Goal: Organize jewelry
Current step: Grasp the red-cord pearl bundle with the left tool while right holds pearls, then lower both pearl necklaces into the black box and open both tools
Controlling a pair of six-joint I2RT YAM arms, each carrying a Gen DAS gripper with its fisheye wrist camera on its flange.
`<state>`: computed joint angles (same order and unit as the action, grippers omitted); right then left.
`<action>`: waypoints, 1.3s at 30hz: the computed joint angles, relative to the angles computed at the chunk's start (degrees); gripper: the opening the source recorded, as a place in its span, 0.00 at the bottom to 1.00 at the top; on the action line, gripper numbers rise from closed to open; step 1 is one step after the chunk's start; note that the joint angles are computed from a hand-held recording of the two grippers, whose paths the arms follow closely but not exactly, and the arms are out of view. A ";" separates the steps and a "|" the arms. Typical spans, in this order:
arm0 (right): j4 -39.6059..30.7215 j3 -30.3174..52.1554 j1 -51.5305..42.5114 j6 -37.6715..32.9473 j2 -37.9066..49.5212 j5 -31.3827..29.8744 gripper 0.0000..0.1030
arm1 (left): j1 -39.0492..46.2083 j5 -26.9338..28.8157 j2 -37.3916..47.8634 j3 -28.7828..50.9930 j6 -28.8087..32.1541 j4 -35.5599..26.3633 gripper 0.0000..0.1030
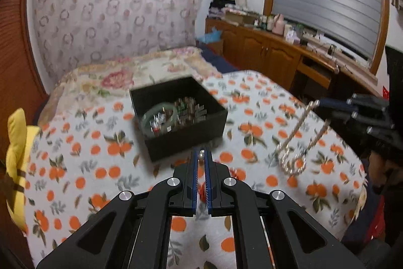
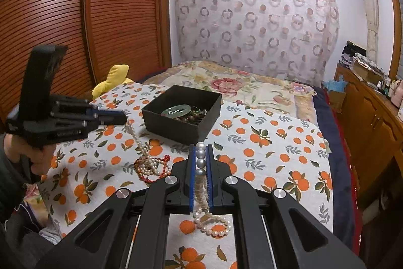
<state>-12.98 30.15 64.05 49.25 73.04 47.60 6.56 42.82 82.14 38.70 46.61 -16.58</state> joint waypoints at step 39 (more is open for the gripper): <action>12.59 15.11 -17.41 -31.60 -2.27 -9.68 0.08 | -4.91 3.40 -0.58 23.82 -20.49 -0.92 0.04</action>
